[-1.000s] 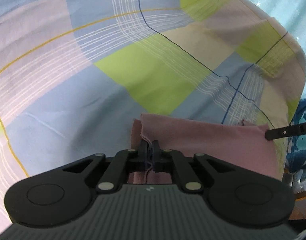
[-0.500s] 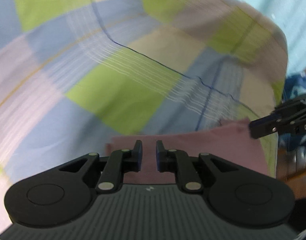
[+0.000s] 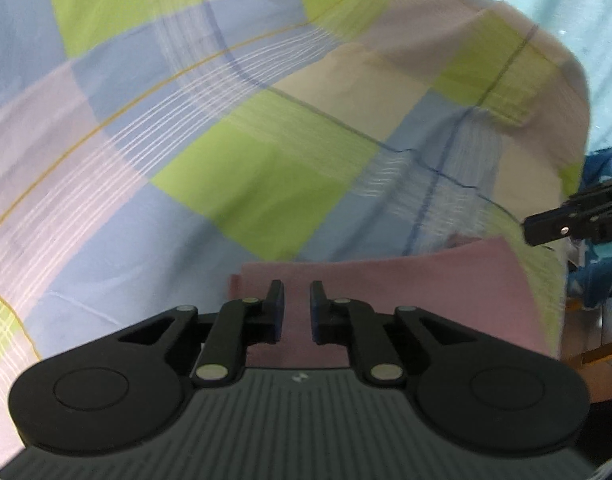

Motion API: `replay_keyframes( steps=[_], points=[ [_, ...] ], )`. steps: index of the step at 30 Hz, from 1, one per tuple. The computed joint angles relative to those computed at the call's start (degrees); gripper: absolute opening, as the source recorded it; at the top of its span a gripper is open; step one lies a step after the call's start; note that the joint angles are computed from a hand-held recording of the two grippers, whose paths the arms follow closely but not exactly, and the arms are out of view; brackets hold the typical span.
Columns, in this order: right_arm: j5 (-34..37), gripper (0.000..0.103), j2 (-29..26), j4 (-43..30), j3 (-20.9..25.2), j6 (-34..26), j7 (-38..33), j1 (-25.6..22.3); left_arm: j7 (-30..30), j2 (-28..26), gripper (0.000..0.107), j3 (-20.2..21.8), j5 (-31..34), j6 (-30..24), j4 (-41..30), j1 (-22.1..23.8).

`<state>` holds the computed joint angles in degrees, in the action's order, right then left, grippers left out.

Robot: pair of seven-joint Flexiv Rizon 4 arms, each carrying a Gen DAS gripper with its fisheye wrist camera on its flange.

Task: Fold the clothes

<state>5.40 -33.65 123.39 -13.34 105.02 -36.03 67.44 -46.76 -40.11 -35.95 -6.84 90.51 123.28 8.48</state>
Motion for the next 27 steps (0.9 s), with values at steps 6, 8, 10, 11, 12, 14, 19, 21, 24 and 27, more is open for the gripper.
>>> replay_keyframes(
  steps=[6, 8, 10, 11, 12, 14, 19, 21, 24, 27],
  points=[
    [-8.10, 0.023, -2.04, -5.23, 11.39, 1.36, -6.69, -9.65, 1.32, 0.89, 0.013, -0.08, 2.43, 1.52, 5.08, 1.95],
    [-8.44, 0.024, -3.19, -5.62, 12.31, 2.91, -8.46, -10.14, 1.72, 0.26, 0.013, 1.78, 4.15, 4.52, 5.94, 2.11],
    [-8.40, 0.026, -4.16, -5.48, 11.95, 3.87, -10.77, -9.76, 2.34, -1.28, 0.013, 1.83, 6.89, 8.27, 7.07, 4.57],
    [-7.96, 0.026, -4.37, -4.88, 11.25, 4.51, -12.08, -9.15, 2.47, -2.18, 0.013, 1.85, 8.65, 10.54, 7.53, 5.77],
    [-7.40, 0.026, -4.60, -4.28, 10.51, 5.15, -13.47, -8.47, 2.50, -3.09, 0.015, 1.96, 10.45, 12.76, 7.92, 6.92],
    [-4.67, 0.025, -5.43, -2.53, 6.65, 7.41, -17.17, -4.46, 1.33, -4.75, 0.018, 2.06, 13.45, 17.49, 8.85, 9.00],
    [6.07, 0.026, -7.46, -0.90, 1.73, 12.65, -21.77, 3.32, -1.46, -5.58, 0.015, 2.80, 19.86, 22.44, 10.07, 11.06],
    [8.06, 0.029, -6.54, -1.56, 1.39, 10.50, -22.89, 4.74, -1.51, -3.53, 0.015, 3.58, 22.20, 21.50, 10.58, 10.36],
    [4.61, 0.037, -4.02, -2.71, 4.09, 6.18, -25.76, 2.55, -0.78, -2.35, 0.016, -1.24, 24.87, 16.01, 12.04, 14.33],
    [-1.98, 0.039, -3.24, -3.75, 7.42, 3.62, -29.80, -0.71, 2.64, -2.25, 0.017, -1.06, 26.66, 16.48, 13.51, 13.59]
  ],
)
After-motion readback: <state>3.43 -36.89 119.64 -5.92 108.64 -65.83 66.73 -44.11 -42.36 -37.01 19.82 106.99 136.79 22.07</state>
